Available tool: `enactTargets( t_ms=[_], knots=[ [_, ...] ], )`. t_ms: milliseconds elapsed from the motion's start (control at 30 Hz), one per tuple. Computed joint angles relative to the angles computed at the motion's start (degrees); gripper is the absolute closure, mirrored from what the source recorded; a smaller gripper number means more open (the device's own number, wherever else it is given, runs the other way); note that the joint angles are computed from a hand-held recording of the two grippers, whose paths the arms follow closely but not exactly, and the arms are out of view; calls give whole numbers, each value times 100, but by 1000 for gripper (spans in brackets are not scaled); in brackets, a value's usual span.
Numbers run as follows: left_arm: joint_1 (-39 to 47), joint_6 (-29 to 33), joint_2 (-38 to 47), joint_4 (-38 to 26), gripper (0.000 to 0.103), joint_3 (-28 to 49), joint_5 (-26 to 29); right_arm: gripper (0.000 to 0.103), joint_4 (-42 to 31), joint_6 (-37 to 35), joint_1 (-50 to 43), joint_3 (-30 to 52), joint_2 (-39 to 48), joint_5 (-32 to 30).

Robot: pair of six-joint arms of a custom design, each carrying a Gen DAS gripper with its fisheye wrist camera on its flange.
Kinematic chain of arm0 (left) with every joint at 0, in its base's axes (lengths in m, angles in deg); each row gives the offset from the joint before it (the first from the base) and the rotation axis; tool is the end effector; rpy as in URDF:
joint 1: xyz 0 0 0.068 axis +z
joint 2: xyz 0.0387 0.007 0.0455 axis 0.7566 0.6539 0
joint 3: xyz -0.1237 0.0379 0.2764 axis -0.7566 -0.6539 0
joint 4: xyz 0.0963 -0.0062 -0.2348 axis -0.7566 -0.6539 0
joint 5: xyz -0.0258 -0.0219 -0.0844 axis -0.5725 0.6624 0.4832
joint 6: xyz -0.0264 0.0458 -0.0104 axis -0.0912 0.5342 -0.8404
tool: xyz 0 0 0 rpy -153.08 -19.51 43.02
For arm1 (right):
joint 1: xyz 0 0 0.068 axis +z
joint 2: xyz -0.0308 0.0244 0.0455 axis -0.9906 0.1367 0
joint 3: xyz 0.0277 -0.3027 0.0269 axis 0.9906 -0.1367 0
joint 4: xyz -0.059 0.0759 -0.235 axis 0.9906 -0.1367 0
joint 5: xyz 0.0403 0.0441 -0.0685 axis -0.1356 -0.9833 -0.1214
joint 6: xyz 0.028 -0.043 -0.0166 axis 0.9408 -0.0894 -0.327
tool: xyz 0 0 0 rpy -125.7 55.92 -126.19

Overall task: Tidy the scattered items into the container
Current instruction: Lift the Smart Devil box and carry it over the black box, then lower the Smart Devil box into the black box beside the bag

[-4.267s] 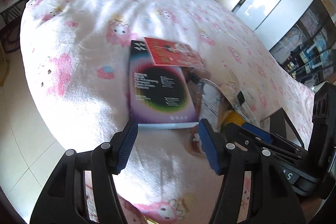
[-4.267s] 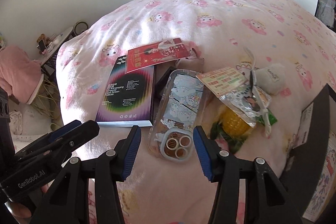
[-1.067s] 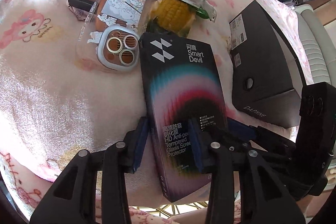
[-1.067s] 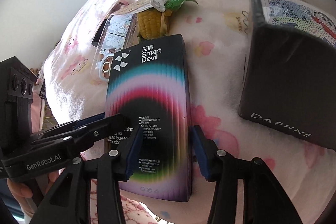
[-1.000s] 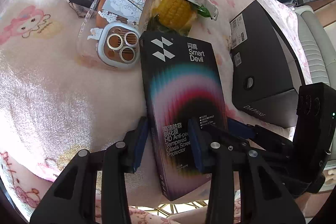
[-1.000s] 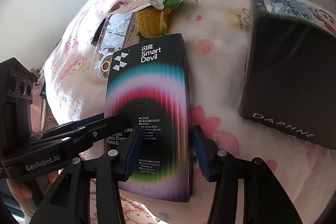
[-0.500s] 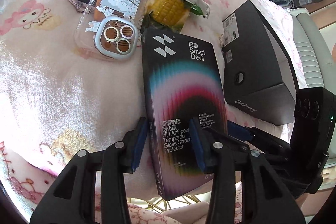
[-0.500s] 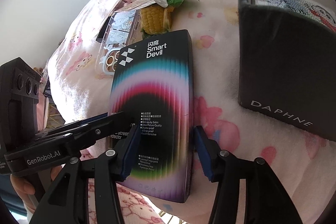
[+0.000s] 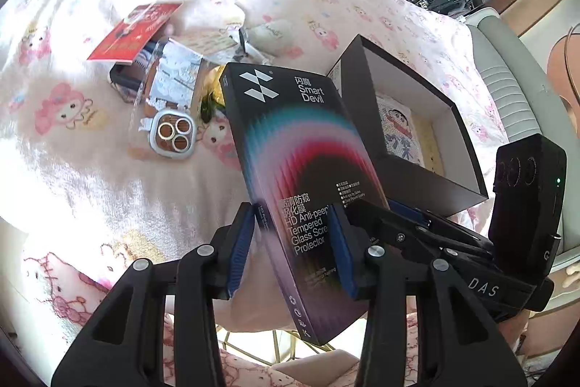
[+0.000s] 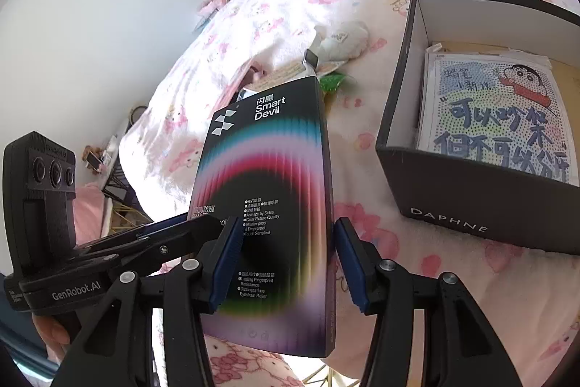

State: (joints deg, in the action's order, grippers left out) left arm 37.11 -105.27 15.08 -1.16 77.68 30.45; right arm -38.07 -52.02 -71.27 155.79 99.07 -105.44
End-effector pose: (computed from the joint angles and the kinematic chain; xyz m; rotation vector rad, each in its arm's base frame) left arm 0.2761 -0.0679 0.2694 -0.2334 2.6210 -0.5613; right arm 0.3607 0.0899 0.2357 -0.3943 2.6098 0.8829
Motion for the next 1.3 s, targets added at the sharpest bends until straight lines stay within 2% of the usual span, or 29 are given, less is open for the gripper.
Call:
enactTargets(
  t_ms=[200, 367, 500, 633, 800, 1033, 1300],
  knots=[
    [-286, -127, -68, 14, 61, 277, -59, 54, 139, -65, -363, -347, -516, -182],
    [-431, -405, 25, 296, 60, 451, 304, 54, 259, 64, -708, -269, -727, -301],
    [-659, -456, 322, 454, 60, 784, 600, 54, -1, -68, -1271, 17, -943, -539],
    [-1041, -408, 818, 487, 60, 1349, 582, 54, -6, -11, -1628, 133, -1033, -522],
    [-1375, -355, 1691, 434, 60, 2416, 717, 54, -273, -252, -2189, 494, -857, -521],
    [-1623, -329, 3240, 63, 61, 4361, 1118, 54, -680, -493, -2767, 1556, -84, -336],
    [-1776, -215, 4655, -911, 60, 6118, 902, 54, -1015, -703, -2844, 2292, 869, 142]
  ],
)
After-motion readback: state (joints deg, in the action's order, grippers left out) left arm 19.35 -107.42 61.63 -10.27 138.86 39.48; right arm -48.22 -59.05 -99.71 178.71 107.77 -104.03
